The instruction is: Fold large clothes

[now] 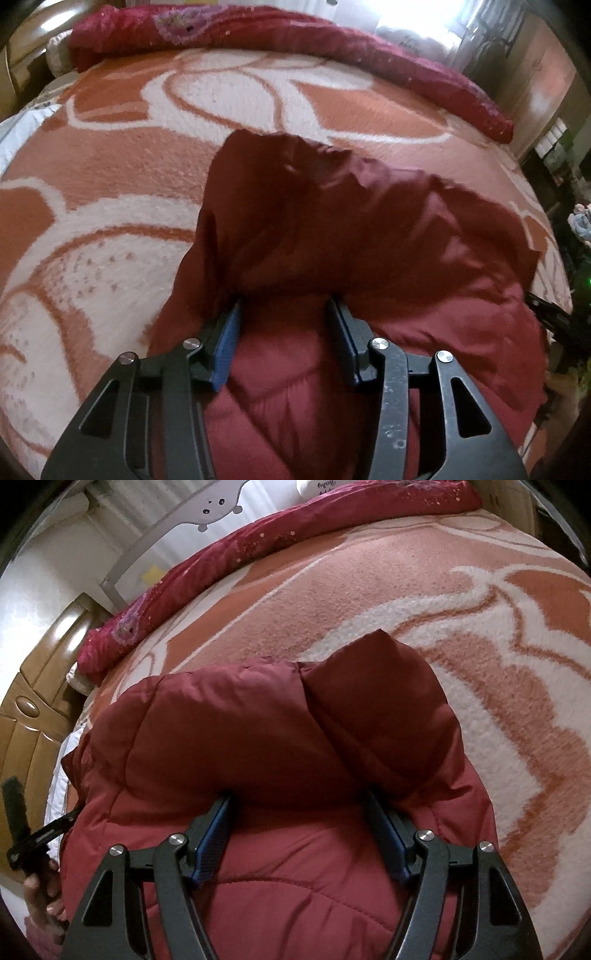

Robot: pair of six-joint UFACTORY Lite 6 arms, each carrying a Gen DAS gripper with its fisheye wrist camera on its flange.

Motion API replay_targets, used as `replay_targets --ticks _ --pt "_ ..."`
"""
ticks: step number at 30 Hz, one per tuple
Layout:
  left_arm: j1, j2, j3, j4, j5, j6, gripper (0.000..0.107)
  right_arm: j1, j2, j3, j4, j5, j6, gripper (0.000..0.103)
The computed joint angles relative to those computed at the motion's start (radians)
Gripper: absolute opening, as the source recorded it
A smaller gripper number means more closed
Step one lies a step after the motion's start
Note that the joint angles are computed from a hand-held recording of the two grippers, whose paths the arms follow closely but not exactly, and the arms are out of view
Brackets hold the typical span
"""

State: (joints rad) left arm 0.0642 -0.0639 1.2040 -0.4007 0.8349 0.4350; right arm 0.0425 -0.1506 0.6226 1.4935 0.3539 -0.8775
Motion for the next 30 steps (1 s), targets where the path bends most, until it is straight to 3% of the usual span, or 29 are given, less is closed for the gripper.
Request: replay_targets --ticks 4,9,14,18,20,23,30 --pt "0.013 -0.064 -0.070 -0.019 -0.021 0.058 0.047 0.002 -0.010 -0.013 0.020 -0.003 -0.019 0.072" --pt "-0.049 0.018 -0.063 0.064 -0.101 -0.023 0.049 0.019 -0.019 0.000 -0.065 -0.021 0.079 0.072" --pt "-0.034 0.028 -0.031 0.050 -0.056 0.002 0.049 0.044 -0.091 0.013 -0.344 -0.040 0.368 0.074" --pt "0.007 -0.004 -0.051 -0.010 -0.033 0.067 0.048 0.061 -0.306 -0.059 -0.598 -0.019 0.651 0.078" --pt "0.025 -0.029 -0.056 -0.028 -0.010 0.081 0.049 0.058 -0.419 -0.102 -0.668 0.019 0.720 0.084" --pt "0.074 -0.087 -0.065 -0.092 0.049 0.145 0.053 0.055 -0.577 -0.169 -0.799 0.074 0.845 0.086" --pt "0.315 -0.235 -0.105 -0.254 0.272 0.356 0.073 -0.054 -0.899 -0.327 -0.831 0.271 0.874 0.086"
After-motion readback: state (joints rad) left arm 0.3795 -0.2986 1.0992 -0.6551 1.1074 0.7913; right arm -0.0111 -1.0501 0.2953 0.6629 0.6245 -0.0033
